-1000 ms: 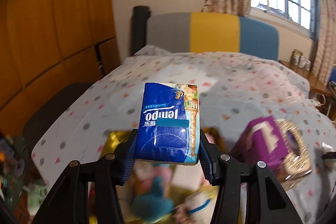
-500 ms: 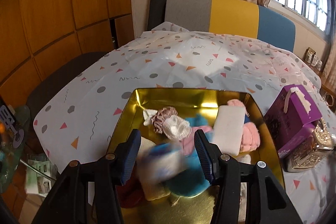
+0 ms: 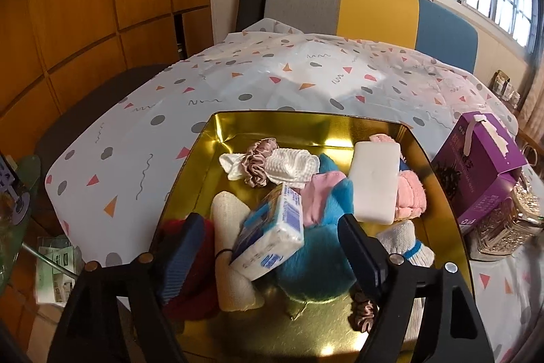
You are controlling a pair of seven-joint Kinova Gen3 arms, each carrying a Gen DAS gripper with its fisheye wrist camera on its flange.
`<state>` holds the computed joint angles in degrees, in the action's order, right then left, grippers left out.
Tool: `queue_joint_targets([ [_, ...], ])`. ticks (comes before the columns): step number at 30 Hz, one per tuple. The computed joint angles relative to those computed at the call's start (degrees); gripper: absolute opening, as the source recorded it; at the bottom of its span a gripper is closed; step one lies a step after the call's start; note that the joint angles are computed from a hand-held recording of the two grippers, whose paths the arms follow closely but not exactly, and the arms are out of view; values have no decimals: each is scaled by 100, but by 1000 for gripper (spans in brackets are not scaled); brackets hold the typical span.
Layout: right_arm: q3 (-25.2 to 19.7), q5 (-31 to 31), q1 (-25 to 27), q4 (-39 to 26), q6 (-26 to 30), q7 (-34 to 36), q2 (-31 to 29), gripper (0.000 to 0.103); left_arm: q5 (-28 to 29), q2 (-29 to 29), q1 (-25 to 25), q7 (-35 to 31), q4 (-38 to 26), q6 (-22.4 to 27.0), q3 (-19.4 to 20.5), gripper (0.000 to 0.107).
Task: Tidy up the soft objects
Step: 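Carry the white wipes packet into the gold tray and open the right tool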
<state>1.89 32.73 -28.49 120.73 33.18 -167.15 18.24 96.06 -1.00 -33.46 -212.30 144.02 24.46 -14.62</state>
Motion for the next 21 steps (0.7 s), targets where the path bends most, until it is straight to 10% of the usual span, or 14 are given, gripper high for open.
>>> queue_joint_targets([
  [21,-188,94,-150,-257,-389,-25,-629,56,-1624,-691,-629,828,163,954,-546,97],
])
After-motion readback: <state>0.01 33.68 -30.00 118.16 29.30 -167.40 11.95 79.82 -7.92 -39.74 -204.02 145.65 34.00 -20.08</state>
